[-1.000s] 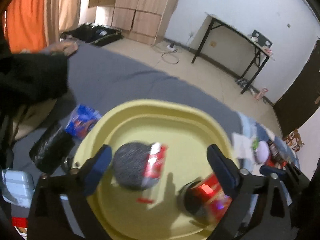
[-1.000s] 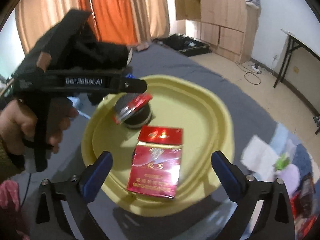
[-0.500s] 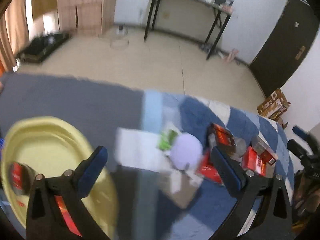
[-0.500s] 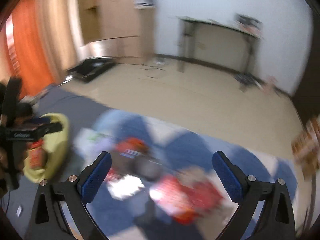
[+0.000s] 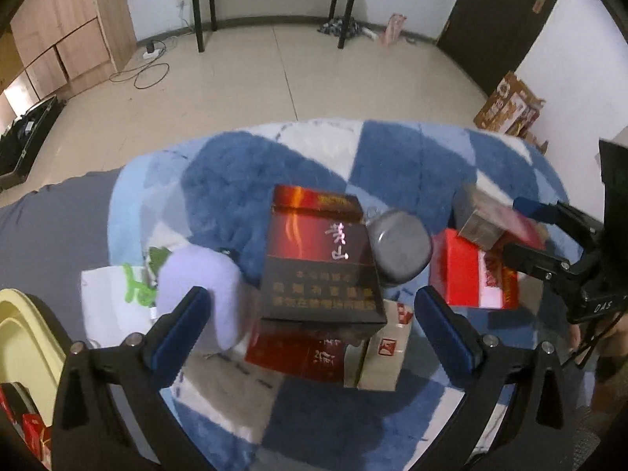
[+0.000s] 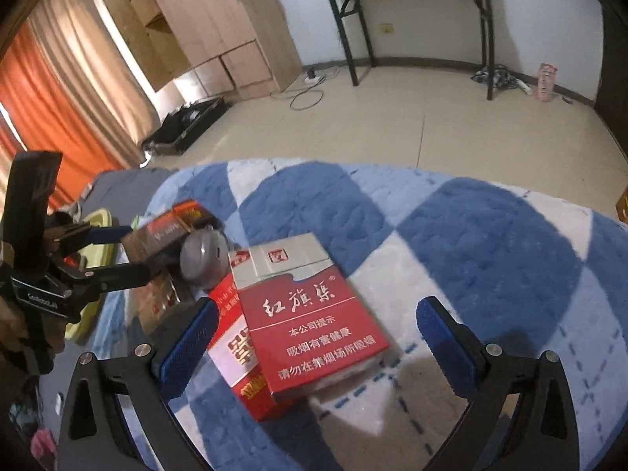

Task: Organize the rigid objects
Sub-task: 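Grasp the dark brown pack with the left tool while the right tool grasps a red pack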

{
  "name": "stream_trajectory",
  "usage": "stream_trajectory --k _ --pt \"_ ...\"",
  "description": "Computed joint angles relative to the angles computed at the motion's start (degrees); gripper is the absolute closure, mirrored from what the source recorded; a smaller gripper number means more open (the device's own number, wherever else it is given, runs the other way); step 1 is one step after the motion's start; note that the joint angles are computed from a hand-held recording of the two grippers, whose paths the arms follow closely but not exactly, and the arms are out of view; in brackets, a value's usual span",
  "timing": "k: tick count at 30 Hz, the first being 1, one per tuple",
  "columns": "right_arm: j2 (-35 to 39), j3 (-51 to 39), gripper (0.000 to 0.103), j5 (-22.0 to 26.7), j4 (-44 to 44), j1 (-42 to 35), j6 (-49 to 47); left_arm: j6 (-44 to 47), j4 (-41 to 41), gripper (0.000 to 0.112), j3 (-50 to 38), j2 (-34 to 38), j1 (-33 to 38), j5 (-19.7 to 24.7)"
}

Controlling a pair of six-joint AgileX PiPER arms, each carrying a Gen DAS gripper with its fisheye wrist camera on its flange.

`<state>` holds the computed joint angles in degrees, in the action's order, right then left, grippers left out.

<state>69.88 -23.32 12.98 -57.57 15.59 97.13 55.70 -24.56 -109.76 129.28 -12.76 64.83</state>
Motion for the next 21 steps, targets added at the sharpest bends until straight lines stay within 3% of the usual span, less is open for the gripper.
stream_trajectory --k 3,5,7,8,9,14,21 --pt "4.6 -1.2 0.002 -2.0 -3.5 -1.4 2.8 1.0 0.2 0.009 2.1 -0.5 -0.3 -2.6" --pt "5.9 -1.1 0.006 -1.7 -9.4 -1.5 8.0 1.1 -1.3 0.011 1.7 -0.4 -0.1 -1.8" --pt "5.5 -0.6 0.017 -1.0 -16.6 -0.8 14.8 1.0 -2.1 0.031 0.6 0.3 0.1 -1.0" --pt "5.4 -0.5 0.028 -1.4 -19.5 -1.0 17.4 0.8 -2.0 0.053 -0.2 0.6 0.1 -0.3" --pt "5.5 -0.6 0.029 -1.8 -20.3 -1.4 17.7 0.5 -1.8 0.052 -0.2 0.6 0.0 -0.4" --pt "6.9 -2.4 0.035 6.2 -20.3 5.9 19.6 4.0 -5.5 0.053 2.1 -0.9 1.3 -2.0" --pt "3.4 -4.0 0.044 15.1 -13.7 13.9 16.4 6.8 -11.1 0.053 1.8 -4.1 6.1 2.7"
